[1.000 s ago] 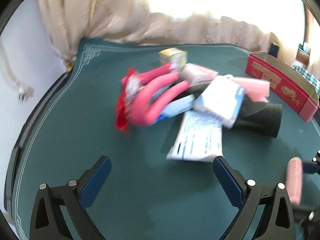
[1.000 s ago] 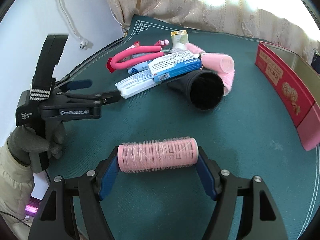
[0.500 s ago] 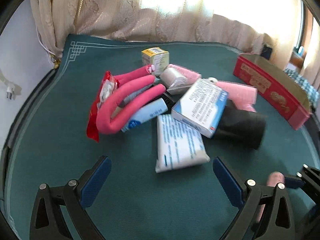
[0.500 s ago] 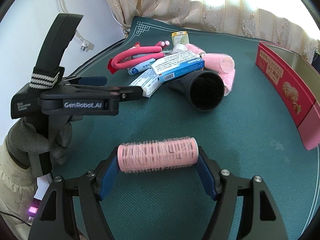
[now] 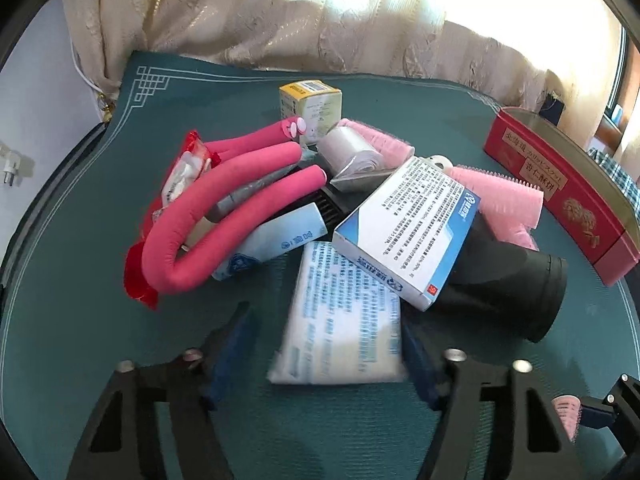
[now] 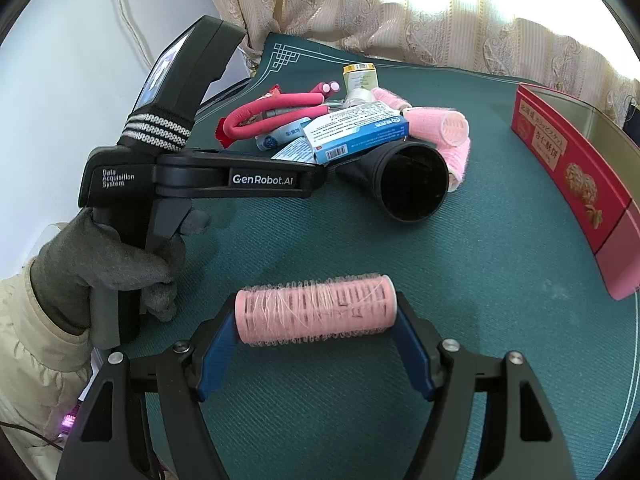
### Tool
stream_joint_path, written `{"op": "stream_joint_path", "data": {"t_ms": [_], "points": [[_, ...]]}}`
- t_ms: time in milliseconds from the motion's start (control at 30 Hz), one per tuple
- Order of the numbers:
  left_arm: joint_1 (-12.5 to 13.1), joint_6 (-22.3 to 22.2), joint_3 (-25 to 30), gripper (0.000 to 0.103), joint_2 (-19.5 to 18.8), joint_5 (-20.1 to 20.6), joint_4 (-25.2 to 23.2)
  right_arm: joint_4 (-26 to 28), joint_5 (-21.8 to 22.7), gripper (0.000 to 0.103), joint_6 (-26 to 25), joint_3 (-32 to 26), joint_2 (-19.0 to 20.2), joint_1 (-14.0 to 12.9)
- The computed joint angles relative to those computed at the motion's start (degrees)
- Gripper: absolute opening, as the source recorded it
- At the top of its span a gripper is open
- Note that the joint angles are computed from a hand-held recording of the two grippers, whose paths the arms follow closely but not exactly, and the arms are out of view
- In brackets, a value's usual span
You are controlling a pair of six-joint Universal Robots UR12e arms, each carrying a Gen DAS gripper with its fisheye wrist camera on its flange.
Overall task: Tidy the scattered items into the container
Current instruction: 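Carry the roller toward the red tin while the left tool grasps the white packet, then move the roller over the red tin with the right tool while the left tool lifts the white packet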
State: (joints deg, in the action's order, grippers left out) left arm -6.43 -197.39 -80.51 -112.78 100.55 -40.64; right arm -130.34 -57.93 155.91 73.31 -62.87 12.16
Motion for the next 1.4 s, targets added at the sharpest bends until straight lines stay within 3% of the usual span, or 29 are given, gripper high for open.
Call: {"op": "stream_joint_path", "data": {"t_ms": [200,933,1200,1400], "points": [[-0.28,-0.97,-1.07,0.053,0.57,0.77,1.26,0.02,0.06,0.075,-0.07,0.08,-0.06,-0.06],[-1.48,-6.23,-5.43,0.053,3.45,5.49,4.57,-0.34,0.46,0.075,0.01,0.08,-0.08,-0.38],[-1.58,-7.74,-7.79,0.053,5.28,3.43,7.01,-6.08,3.65,0.075,3.8,1.84,-0.63,-1.48],[-2.07,-6.41,-7.36,0.053,5.76,3.92,8.26,-7.79,5.14,0.075,9.0,1.69,-0.47,-2.45]]}}
